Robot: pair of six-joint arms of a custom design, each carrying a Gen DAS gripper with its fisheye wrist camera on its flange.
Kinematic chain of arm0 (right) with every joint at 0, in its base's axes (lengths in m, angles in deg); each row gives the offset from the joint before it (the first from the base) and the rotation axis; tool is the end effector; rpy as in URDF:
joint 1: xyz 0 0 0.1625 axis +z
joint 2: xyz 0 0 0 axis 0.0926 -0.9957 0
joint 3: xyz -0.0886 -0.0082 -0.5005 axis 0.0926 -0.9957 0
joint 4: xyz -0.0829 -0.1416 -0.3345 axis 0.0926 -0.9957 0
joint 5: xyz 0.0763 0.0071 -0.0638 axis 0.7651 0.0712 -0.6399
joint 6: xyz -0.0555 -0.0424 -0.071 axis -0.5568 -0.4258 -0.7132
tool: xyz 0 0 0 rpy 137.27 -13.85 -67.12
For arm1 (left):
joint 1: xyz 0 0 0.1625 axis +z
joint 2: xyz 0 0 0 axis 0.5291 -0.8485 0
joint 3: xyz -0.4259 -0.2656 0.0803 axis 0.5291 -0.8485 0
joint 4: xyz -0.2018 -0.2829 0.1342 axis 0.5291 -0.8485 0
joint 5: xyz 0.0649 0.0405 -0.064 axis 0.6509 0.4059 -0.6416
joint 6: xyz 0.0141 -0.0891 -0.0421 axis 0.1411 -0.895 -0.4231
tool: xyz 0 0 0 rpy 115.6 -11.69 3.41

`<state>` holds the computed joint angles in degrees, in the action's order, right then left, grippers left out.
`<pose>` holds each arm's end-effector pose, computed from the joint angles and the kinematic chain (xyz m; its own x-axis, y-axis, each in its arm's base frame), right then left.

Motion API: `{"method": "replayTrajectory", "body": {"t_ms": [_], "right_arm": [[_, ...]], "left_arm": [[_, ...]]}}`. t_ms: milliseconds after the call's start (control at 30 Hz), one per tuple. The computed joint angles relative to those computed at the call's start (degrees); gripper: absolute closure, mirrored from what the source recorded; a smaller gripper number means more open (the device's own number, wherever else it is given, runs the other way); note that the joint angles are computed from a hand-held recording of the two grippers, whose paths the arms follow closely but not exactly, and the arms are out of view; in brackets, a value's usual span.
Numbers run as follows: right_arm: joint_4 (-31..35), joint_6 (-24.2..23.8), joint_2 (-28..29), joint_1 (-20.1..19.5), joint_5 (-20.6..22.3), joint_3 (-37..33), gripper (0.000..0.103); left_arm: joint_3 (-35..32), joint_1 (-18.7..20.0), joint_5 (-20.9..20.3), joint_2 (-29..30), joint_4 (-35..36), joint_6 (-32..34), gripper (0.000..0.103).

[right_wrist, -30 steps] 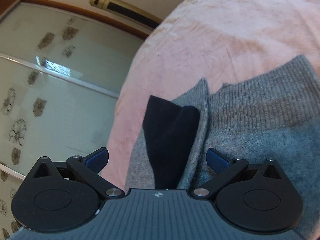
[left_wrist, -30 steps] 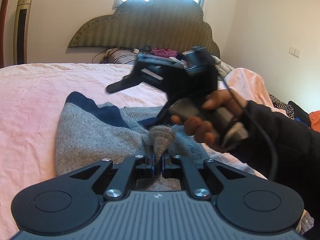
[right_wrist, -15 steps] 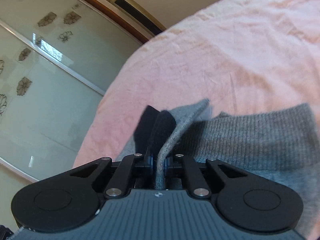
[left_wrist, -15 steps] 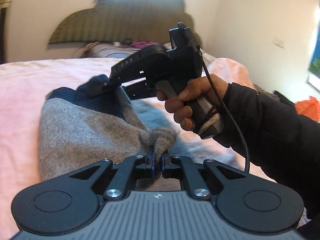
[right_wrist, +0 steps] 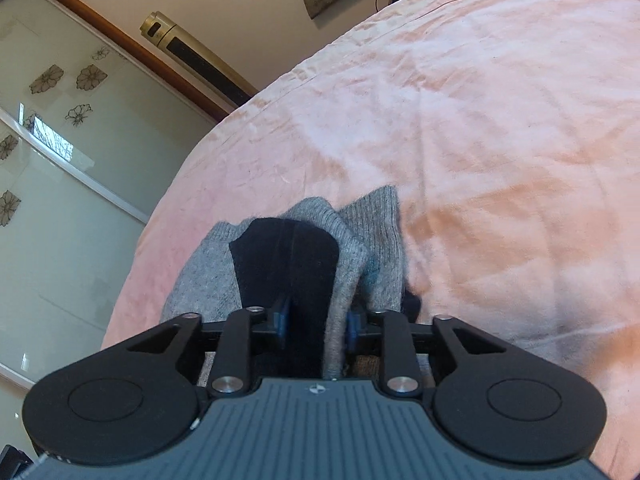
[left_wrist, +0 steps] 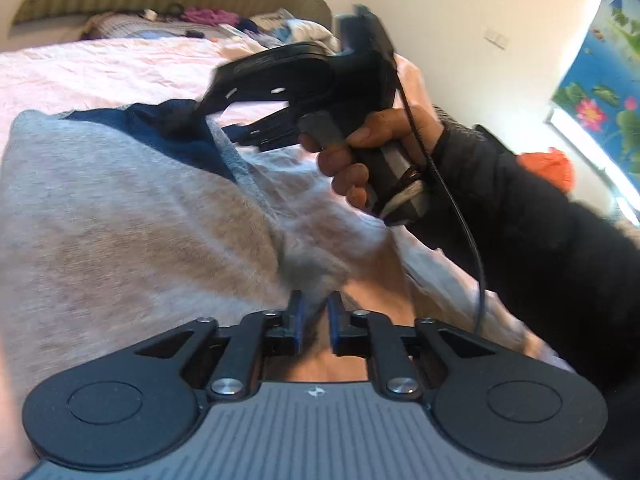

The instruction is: Fold small clothes

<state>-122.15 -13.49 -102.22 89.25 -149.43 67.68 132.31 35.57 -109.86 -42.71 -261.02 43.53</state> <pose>0.2165 -0.8477 0.0680 -0.9128 -0.4050 -0.0525 -0.3698 0.8743 -0.3143 -0.0795 -0.6017 0.2112 -0.8604 0.4111 -0.3010 0.5090 0.7216 -0.4693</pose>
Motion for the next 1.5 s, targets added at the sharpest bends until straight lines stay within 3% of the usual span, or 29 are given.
{"method": "replayTrajectory", "body": {"t_ms": [67,100,133,233,367,433,500,533,567,600,667,833,967,1033,1100,1133,1167,1233,1300,1367,1433,1467,1500], "right_arm": [[-7.61,1.82,-0.83,-0.48,2.49,2.67,0.009],[-9.61,2.78,-0.7,-0.67,2.91,2.51,0.004],[-9.42,3.44,-0.59,-0.86,2.94,1.95,0.005],[-2.38,4.8,1.48,-0.43,-1.24,-3.28,0.01],[-0.33,3.35,3.96,0.54,-2.41,-5.9,0.01],[1.72,3.36,5.02,1.0,-2.23,-7.69,0.014],[2.85,1.07,5.62,1.83,-3.66,-8.29,0.024],[2.95,0.17,5.95,2.21,-5.02,-8.68,0.041],[3.89,0.17,6.01,2.48,-6.68,-9.04,0.066],[4.37,1.07,5.8,2.26,-6.69,-8.94,0.072],[3.71,2.97,5.3,1.57,-4.59,-8.13,0.077],[0.72,4.39,5.24,1.66,1.86,-7.18,0.079],[5.7,6.66,11.85,3.05,6.04,-19.56,0.079],[10.24,8.19,16.77,3.79,5.24,-28.47,0.073],[12.21,8.88,19.51,5.08,-1.55,-32.7,0.054],[12.12,8.97,19.03,5.3,-2.92,-31.22,0.037],[10.53,7.82,17.28,5.08,-1.9,-27.34,0.034],[7.65,6.39,12.6,4.25,0.51,-18.0,0.026],[4.67,4.95,7.41,3.34,1.37,-8.08,0.026],[3.29,4.45,3.17,2.28,2.63,-0.05,0.026],[2.82,4.4,0.51,1.55,3.74,5.52,0.03],[2.18,3.39,-0.36,1.56,3.33,7.79,0.037],[0.62,1.85,-0.7,1.88,2.15,9.41,0.044]], "left_arm": [[1.7,1.85,0.33,-2.81,-3.56,0.71,0.042],[2.88,2.5,1.64,-3.57,-7.8,0.27,0.015],[3.36,3.45,2.82,-4.0,-11.8,-0.23,0.008],[-0.65,6.51,6.67,-4.58,-12.52,-8.87,0.008],[-12.03,13.23,0.61,-2.16,-3.33,-26.23,0.009],[-17.21,15.48,-4.67,-0.03,2.17,-28.88,0.014],[-20.08,16.33,-8.48,1.95,4.05,-27.31,0.015],[-21.47,16.25,-9.14,2.8,5.45,-26.86,0.028],[-23.34,15.71,-8.49,3.79,8.24,-27.69,0.044],[-24.02,15.36,-6.94,3.91,10.35,-27.99,0.065],[-23.39,14.65,-5.52,3.5,10.0,-25.43,0.072],[-22.22,13.37,-2.81,0.53,8.64,-20.43,0.076],[-26.23,12.47,4.98,0.19,7.97,-13.54,0.075],[-28.73,12.45,10.57,1.28,8.09,-8.28,0.069],[-29.4,12.9,15.05,1.27,10.66,-10.57,0.068],[-27.46,13.33,13.71,-0.26,11.43,-14.44,0.064],[-24.93,14.13,9.97,-1.68,9.96,-16.64,0.059],[-19.79,15.48,3.37,-4.47,8.69,-20.23,0.036],[-14.75,16.25,-1.31,-6.58,8.39,-23.56,0.035],[-10.29,16.94,-5.73,-7.21,5.33,-24.23,0.035],[-7.19,16.32,-5.75,-7.07,1.0,-23.35,0.037],[-6.89,16.0,-5.47,-6.82,0.59,-22.84,0.04],[-7.27,15.57,-4.1,-6.73,1.93,-23.2,0.068]]}}
